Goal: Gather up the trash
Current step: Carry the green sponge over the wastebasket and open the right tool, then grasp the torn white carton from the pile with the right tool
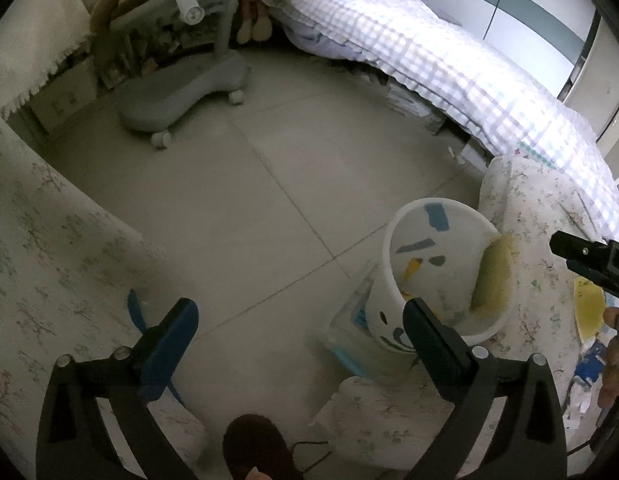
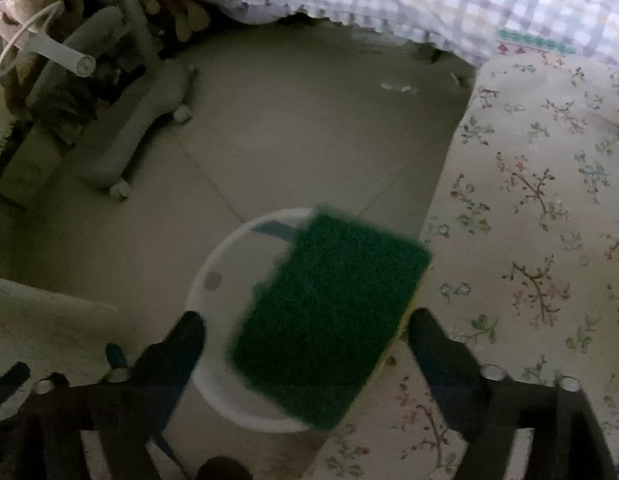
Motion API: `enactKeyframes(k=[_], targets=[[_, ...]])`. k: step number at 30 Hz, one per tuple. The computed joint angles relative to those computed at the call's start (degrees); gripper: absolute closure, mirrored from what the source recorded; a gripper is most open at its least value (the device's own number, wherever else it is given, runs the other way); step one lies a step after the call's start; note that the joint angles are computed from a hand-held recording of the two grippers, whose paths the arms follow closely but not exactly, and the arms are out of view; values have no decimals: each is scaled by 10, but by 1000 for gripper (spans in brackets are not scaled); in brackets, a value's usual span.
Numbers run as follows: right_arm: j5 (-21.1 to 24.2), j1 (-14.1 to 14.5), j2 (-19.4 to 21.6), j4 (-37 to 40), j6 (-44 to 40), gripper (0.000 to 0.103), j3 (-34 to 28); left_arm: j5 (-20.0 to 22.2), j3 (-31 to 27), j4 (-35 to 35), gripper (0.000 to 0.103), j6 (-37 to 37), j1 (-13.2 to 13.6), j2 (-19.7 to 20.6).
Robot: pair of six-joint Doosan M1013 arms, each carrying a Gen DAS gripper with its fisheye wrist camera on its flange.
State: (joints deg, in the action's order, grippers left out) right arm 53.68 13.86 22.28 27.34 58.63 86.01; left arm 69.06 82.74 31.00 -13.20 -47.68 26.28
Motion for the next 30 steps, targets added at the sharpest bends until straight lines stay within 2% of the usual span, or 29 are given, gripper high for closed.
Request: enactKeyframes(k=[5, 9, 13, 25, 30], targets=[[-1, -4, -11, -4, -2, 15, 6, -40, 1, 4, 0, -6, 0, -4], [5, -16, -23, -11, -10, 15, 13, -39, -16, 11, 0, 8, -5, 3], [-8, -34, -43, -24, -24, 15, 28, -41, -33, 14, 0, 27, -7, 11], [-32, -118, -72, -21, -24, 15, 32, -61, -86, 17, 0, 85, -17, 40], [-22, -154, -65, -59, 16, 15, 22, -65, -100, 8, 0, 114, -20, 49]])
